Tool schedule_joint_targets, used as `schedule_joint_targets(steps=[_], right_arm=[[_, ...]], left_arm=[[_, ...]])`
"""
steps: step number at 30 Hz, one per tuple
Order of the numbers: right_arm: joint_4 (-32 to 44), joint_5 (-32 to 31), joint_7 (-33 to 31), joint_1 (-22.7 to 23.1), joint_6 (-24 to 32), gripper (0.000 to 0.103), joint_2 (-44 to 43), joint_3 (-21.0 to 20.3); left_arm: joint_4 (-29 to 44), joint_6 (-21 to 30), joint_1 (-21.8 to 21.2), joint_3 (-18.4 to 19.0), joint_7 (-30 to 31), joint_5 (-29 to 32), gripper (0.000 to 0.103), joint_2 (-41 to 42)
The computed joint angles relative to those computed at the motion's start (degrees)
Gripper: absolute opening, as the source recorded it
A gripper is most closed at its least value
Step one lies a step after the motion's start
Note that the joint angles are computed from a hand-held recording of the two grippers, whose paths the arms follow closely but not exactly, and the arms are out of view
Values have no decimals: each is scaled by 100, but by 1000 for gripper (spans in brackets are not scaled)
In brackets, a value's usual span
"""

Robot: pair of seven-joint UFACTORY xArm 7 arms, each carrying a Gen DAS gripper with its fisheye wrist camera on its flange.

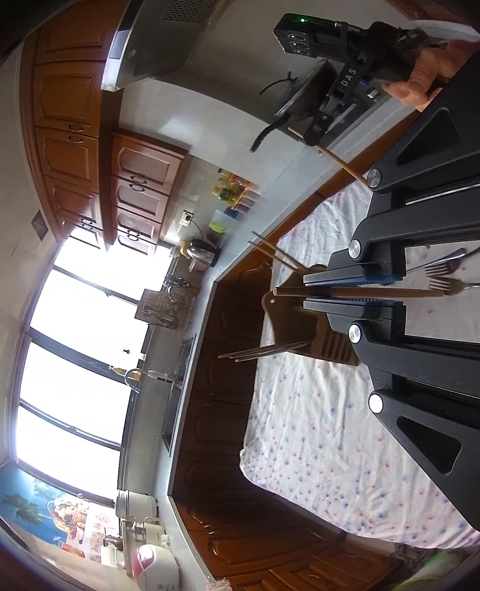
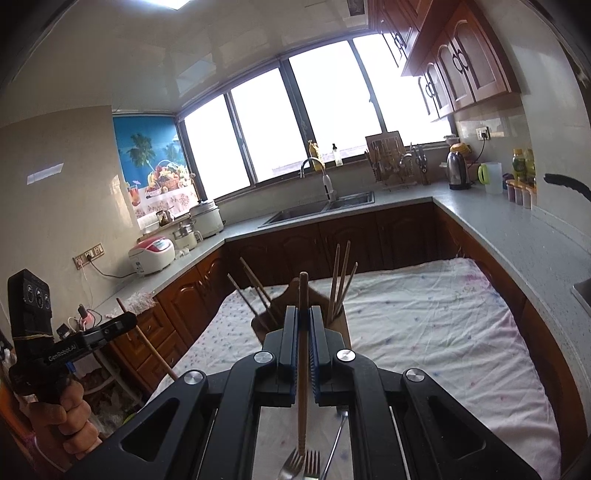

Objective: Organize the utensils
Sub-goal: 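Lift both wooden chopsticks upright and carry them over the wooden holder, then lower the wooden chopsticks into the holder and open both tools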

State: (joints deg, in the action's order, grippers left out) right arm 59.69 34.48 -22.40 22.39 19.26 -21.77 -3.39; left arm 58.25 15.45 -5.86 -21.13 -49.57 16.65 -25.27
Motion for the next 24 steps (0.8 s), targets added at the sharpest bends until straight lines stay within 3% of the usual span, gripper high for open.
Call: schedule_joint_targets(steps=[7,15,20,24], right_arm=[[656,390,-225,89,-327,5,621,-34],[1719,684,-465,-234,-618,5,1544,300],[2171,753,-551,-526,-903,5,2037,637],[2381,872,-668,-748,-1072,5,2360,910]], left_arm=[[324,-353,480,-123,-183,406,4,367],[1087,-688,1204,-418,-956,1569,4,1068],[1717,-689,1783,-829,-2212,3143,4,1661],[2277,-538,1827,-927,-3395,4598,4,2321]])
